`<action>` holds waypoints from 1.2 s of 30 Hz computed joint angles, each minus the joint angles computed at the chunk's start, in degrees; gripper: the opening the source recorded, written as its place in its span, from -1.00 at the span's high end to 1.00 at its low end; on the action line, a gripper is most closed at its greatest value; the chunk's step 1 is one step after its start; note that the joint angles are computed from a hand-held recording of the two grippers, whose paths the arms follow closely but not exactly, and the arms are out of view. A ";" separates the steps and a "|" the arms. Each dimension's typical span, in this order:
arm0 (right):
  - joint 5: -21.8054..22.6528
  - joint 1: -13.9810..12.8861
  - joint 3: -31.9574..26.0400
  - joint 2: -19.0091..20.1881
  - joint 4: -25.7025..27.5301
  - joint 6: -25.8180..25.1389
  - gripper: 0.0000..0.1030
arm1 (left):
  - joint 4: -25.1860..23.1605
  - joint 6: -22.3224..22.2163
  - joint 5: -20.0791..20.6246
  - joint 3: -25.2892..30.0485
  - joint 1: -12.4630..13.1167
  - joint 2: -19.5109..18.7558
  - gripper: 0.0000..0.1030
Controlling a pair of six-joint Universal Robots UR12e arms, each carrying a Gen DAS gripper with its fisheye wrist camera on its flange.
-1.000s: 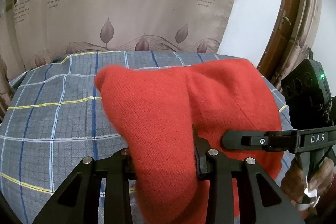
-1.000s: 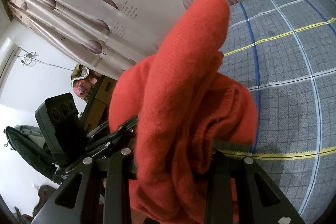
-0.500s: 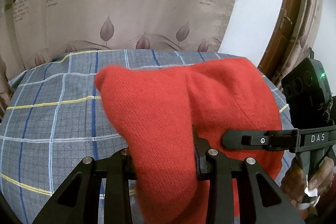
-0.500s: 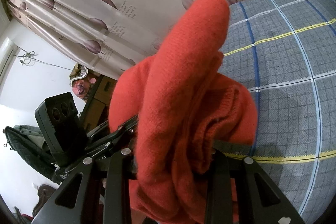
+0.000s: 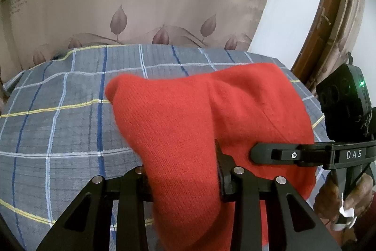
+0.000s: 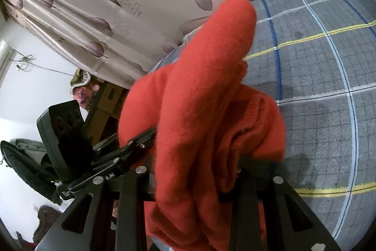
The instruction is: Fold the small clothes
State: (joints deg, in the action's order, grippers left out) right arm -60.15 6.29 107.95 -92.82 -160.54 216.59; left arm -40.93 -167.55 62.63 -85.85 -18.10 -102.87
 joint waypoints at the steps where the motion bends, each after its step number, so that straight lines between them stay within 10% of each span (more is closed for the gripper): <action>1: 0.18 -0.18 0.05 0.14 0.14 -0.25 0.42 | -0.08 0.04 0.03 0.03 0.01 -0.18 0.31; 19: 1.88 -2.04 1.81 1.53 0.14 -4.40 0.39 | 3.24 -1.10 2.70 -0.99 -0.30 -2.14 0.04; 36: -6.88 -0.19 1.42 0.46 4.16 -12.38 0.13 | 11.47 -2.73 8.07 -4.27 -1.10 -1.63 -0.31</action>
State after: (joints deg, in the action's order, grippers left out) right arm -67.03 6.10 109.38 -92.35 -156.39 204.21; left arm -29.47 -170.28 70.70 -90.11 -19.20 -104.50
